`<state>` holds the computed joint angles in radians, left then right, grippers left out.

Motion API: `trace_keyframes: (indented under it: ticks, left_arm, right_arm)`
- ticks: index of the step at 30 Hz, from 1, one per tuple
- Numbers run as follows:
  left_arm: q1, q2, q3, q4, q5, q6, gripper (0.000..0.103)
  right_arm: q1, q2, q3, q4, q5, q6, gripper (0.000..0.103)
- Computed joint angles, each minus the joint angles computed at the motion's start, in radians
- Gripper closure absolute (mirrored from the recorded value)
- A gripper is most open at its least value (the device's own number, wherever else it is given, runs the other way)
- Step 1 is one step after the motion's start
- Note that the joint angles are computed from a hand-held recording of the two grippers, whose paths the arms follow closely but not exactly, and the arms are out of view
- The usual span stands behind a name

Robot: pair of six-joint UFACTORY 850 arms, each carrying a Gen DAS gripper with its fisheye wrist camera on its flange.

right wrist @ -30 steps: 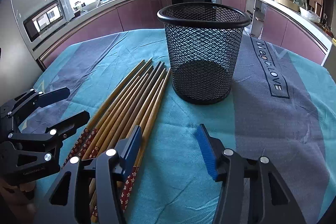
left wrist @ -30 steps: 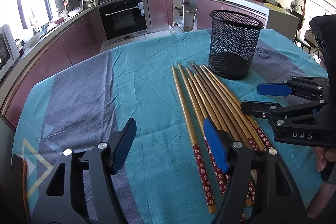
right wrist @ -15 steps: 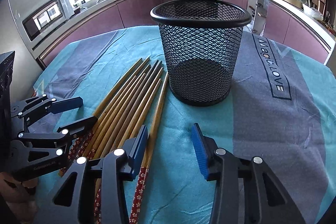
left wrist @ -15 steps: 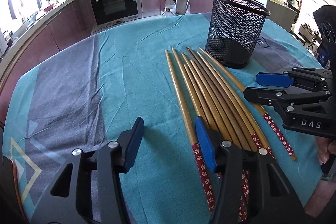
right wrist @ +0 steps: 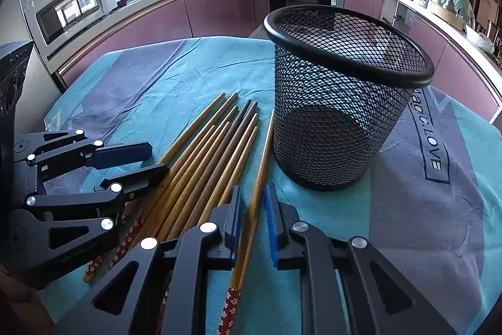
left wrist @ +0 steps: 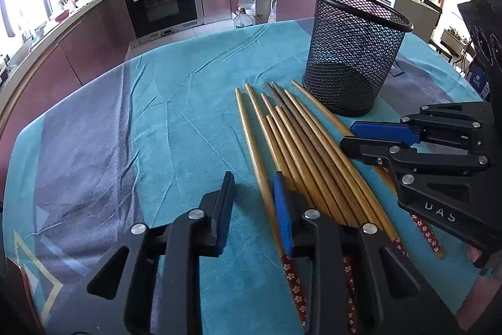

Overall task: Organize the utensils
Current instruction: 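Grasp a red-tipped chopstick with the left tool while the right tool grasps another, then lift both held chopsticks upright and carry them over the black mesh cup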

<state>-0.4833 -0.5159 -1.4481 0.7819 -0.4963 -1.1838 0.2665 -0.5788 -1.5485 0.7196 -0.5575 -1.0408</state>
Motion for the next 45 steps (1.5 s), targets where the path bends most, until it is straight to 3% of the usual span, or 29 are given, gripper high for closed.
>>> trace_keyframes:
  ticks: [5,13,21,33,45]
  left_arm:
    - [-0.002,-0.002,0.001,0.01,0.017,-0.04,0.094]
    - [0.001,0.053,0.071,0.053,0.062,-0.155,0.095]
    - [0.017,0.17,0.166,0.145,0.178,-0.265,0.095]
    - [0.017,0.311,0.192,0.626,0.299,-0.685,0.095]
    - [0.015,0.228,-0.006,0.934,0.268,-0.959,0.095]
  right_arm:
    - [-0.015,-0.006,-0.009,0.04,-0.043,-0.005,0.097]
    - [-0.047,0.011,0.006,0.143,-0.124,-0.092,0.097]
    - [-0.092,0.052,0.02,0.323,-0.231,-0.249,0.097]
    - [-0.139,0.109,0.022,0.539,-0.288,-0.406,0.098]
    - [-0.171,0.081,-0.104,0.624,-0.29,-0.467,0.098]
